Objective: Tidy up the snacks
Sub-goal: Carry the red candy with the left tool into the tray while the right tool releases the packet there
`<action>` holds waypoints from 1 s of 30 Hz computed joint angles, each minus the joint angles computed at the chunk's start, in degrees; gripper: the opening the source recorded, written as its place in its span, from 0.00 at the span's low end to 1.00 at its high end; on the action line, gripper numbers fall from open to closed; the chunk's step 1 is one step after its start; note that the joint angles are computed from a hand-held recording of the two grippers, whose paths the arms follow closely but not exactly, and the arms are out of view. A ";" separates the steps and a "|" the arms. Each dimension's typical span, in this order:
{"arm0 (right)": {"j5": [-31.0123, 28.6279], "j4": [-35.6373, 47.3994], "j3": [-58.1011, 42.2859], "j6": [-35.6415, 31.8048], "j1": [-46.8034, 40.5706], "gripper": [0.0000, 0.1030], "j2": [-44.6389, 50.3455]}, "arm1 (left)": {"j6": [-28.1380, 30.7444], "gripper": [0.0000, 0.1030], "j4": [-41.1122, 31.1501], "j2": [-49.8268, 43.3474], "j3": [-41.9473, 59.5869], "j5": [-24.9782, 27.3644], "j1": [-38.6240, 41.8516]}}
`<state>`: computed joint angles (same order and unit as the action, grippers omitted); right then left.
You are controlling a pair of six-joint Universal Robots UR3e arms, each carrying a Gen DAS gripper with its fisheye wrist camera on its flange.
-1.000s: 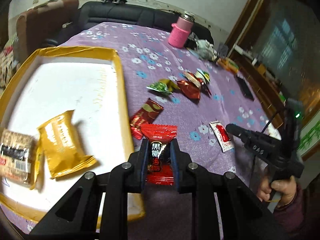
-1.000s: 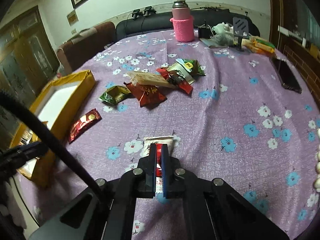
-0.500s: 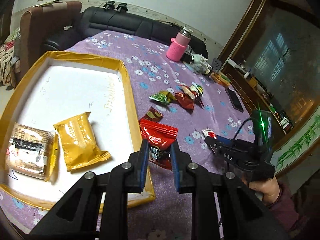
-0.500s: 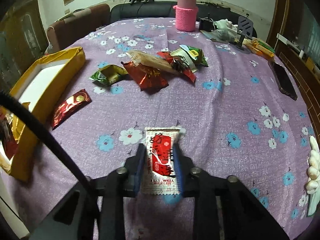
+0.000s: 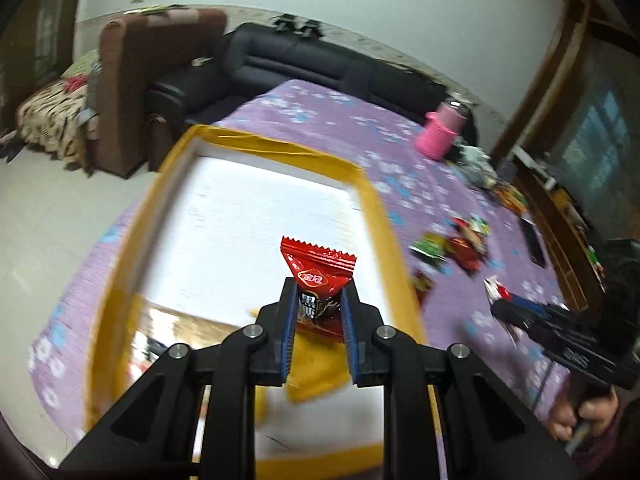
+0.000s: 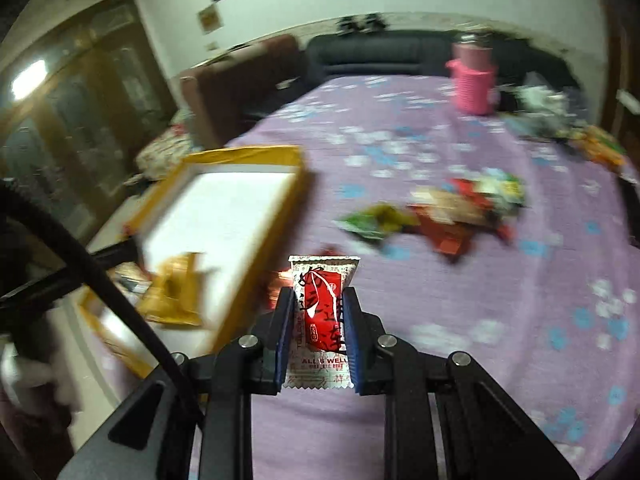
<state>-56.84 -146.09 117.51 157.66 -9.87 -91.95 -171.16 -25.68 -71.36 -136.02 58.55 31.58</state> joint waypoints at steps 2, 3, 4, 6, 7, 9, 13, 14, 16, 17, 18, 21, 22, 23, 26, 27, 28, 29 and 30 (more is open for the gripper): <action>1.38 2.39 -5.00 2.39 4.05 0.21 4.04 | 0.26 0.22 0.19 -4.22 2.85 0.77 1.00; 1.51 2.65 -7.41 3.64 6.14 0.21 6.34 | 0.27 0.22 -0.03 -6.70 4.76 1.33 1.15; 0.99 2.14 -10.45 5.27 8.98 0.21 9.31 | 0.36 0.22 -0.29 -8.00 5.81 1.54 1.30; -1.31 0.67 -15.00 7.52 13.28 0.21 13.83 | 0.65 0.22 -0.88 -11.25 8.52 2.17 1.44; -2.72 0.75 -18.22 8.58 15.77 0.21 16.83 | 0.69 0.22 -1.18 -12.71 9.73 2.74 1.42; -4.99 1.56 -22.95 10.09 18.93 0.21 20.96 | 0.79 0.22 -1.54 -14.72 11.12 3.49 1.33; -9.54 3.80 -32.65 12.62 23.71 0.22 29.63 | 0.81 0.22 -3.56 -17.39 12.70 2.77 2.23; -9.77 4.34 -33.64 12.91 23.94 0.22 30.53 | 1.08 0.22 -4.32 -17.26 12.61 1.80 2.89; -10.13 5.30 -35.90 13.61 24.20 0.22 32.50 | 1.98 0.25 -6.01 -16.54 12.32 -0.35 4.54; -10.26 5.49 -36.55 14.05 24.37 0.25 33.07 | 2.29 0.30 -6.49 -16.33 12.27 -1.06 4.97; -10.04 5.64 -37.11 14.88 24.36 0.29 33.56 | 2.72 0.34 -7.17 -15.98 12.16 -1.96 5.61; -9.34 6.23 -37.54 16.57 24.14 0.31 33.34 | 4.48 0.50 -10.00 -13.62 10.25 -6.76 8.81; -8.79 5.84 -36.83 16.68 23.79 0.31 32.78 | 5.01 0.55 -11.71 -12.73 10.03 -7.97 9.56; -8.30 5.20 -35.76 16.70 23.42 0.31 31.95 | 5.51 0.60 -13.55 -11.24 9.48 -8.74 10.21; -7.62 1.14 -29.42 16.25 21.66 0.33 26.80 | 7.48 0.79 -18.37 -4.53 6.57 -11.71 12.43; -7.80 -0.65 -27.87 16.31 21.23 0.36 25.71 | 8.15 0.83 -19.29 -2.42 5.47 -13.06 13.22; -8.13 -3.59 -23.92 15.94 20.04 0.38 22.50 | 8.97 0.89 -19.93 0.81 3.56 -14.92 14.17; -8.39 -6.08 -20.75 15.64 18.97 0.44 19.90 | 9.18 0.93 -19.71 2.77 2.17 -16.22 14.52; -8.84 -9.06 -17.18 15.28 17.78 0.52 17.07 | 9.02 0.94 -19.43 4.77 0.61 -17.87 14.61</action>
